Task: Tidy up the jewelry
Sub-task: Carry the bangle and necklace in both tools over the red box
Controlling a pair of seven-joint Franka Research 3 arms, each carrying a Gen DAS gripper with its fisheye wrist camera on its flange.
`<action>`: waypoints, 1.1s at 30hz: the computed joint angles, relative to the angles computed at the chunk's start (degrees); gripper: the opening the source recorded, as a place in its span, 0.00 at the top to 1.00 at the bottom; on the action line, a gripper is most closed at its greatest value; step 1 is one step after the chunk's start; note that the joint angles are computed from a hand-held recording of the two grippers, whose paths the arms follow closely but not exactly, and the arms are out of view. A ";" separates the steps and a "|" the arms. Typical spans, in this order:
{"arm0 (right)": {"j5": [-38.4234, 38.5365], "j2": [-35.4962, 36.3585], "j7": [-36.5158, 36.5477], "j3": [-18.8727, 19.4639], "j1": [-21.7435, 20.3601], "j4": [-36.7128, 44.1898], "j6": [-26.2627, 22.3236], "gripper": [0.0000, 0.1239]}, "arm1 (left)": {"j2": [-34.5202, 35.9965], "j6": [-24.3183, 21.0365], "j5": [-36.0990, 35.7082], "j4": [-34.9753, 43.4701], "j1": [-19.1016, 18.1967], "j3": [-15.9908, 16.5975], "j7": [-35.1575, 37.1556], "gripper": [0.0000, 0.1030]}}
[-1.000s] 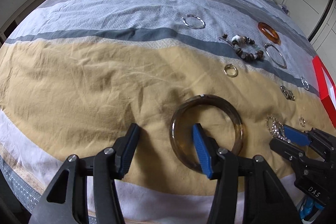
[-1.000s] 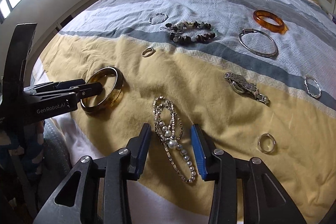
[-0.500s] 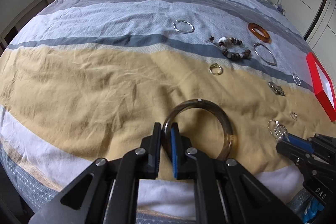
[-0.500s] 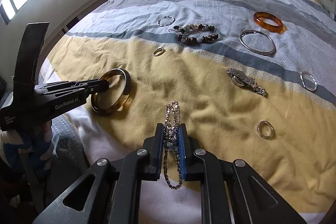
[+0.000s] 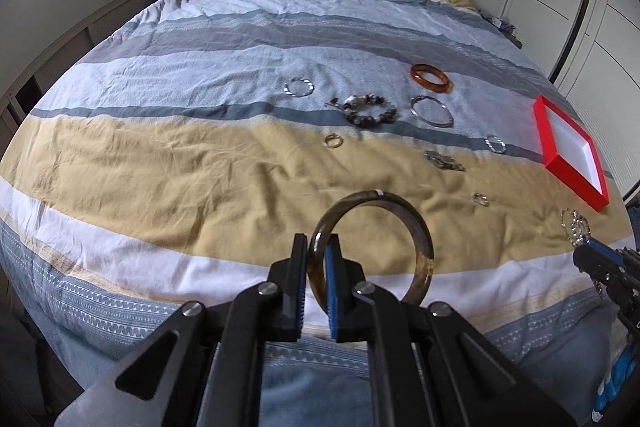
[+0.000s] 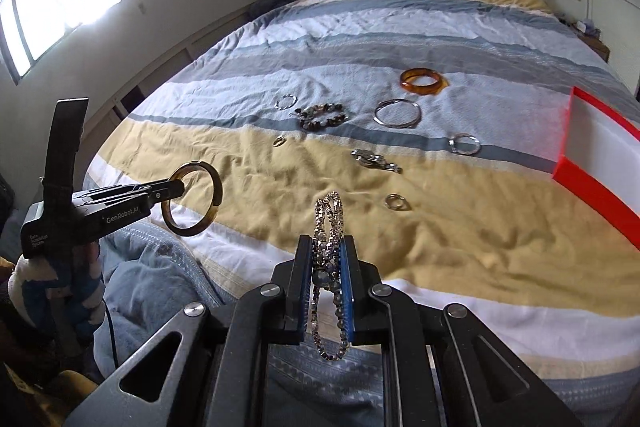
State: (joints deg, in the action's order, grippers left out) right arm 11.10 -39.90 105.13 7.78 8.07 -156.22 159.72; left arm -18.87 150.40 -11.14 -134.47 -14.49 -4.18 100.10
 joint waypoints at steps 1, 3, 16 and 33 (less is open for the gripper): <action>-0.30 -2.53 0.67 0.16 -0.95 -1.33 -0.61 0.89 | -0.56 -0.52 -0.55 0.05 -0.69 -0.26 0.20 0.93; -1.01 -7.56 1.57 0.12 -2.85 -3.79 -2.29 0.89 | -0.94 -1.62 -1.93 0.92 -2.47 -0.73 0.92 0.93; -6.84 -13.84 -3.95 -7.33 -21.05 -5.53 -3.81 0.89 | 17.64 -3.98 0.57 24.34 -9.26 -11.27 -1.21 0.93; 0.15 16.47 -16.07 -15.95 -26.75 5.09 10.24 0.89 | 56.53 -13.96 22.19 67.19 -22.60 -14.50 -9.08 0.93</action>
